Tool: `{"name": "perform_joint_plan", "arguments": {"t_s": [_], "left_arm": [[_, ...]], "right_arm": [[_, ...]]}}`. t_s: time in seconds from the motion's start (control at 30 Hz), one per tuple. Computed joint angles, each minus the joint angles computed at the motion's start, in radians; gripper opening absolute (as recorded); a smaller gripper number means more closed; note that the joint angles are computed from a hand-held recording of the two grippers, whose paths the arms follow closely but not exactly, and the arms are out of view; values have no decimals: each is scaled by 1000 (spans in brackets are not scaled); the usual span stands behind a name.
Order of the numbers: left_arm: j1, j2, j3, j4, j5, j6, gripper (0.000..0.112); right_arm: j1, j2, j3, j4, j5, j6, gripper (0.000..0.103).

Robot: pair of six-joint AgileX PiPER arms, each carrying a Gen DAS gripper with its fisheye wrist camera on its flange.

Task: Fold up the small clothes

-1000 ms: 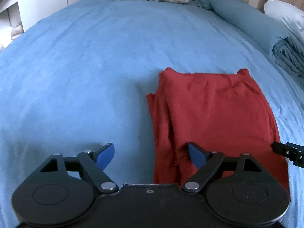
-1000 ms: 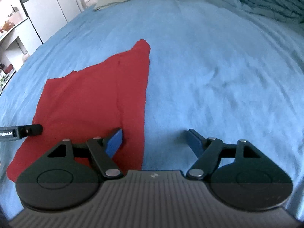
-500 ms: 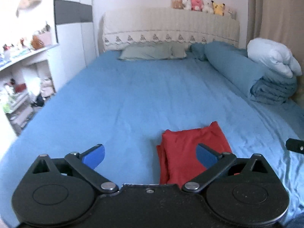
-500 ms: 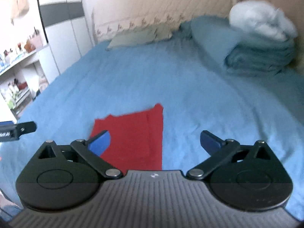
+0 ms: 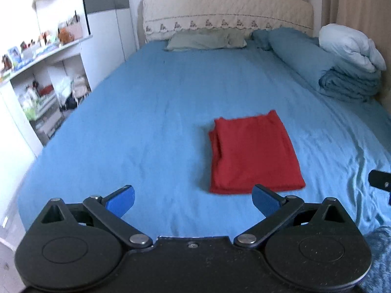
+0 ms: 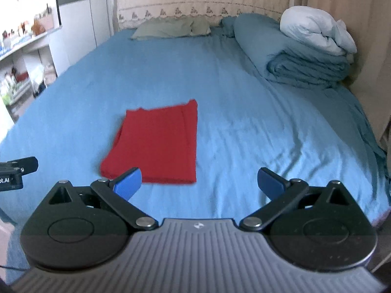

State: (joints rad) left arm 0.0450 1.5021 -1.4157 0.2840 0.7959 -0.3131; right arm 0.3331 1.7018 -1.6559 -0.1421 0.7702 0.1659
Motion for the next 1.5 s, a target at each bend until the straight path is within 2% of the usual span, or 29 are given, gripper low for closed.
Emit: {"name": "perform_joint_plan", "arguments": {"t_s": [0.1, 0.37, 1.03, 1.5], "left_arm": [[16, -32, 44, -52, -18, 23, 103], [-7, -63, 80, 11, -58, -13, 103], [-46, -82, 81, 59, -69, -4, 103], [-43, -85, 72, 38, -70, 16, 103]], "right_arm": [[14, -20, 59, -20, -11, 15, 103], [14, -31, 91, -47, -9, 68, 103], [-14, -44, 109, -1, -7, 45, 103], [-20, -44, 109, 0, -10, 56, 103]]}}
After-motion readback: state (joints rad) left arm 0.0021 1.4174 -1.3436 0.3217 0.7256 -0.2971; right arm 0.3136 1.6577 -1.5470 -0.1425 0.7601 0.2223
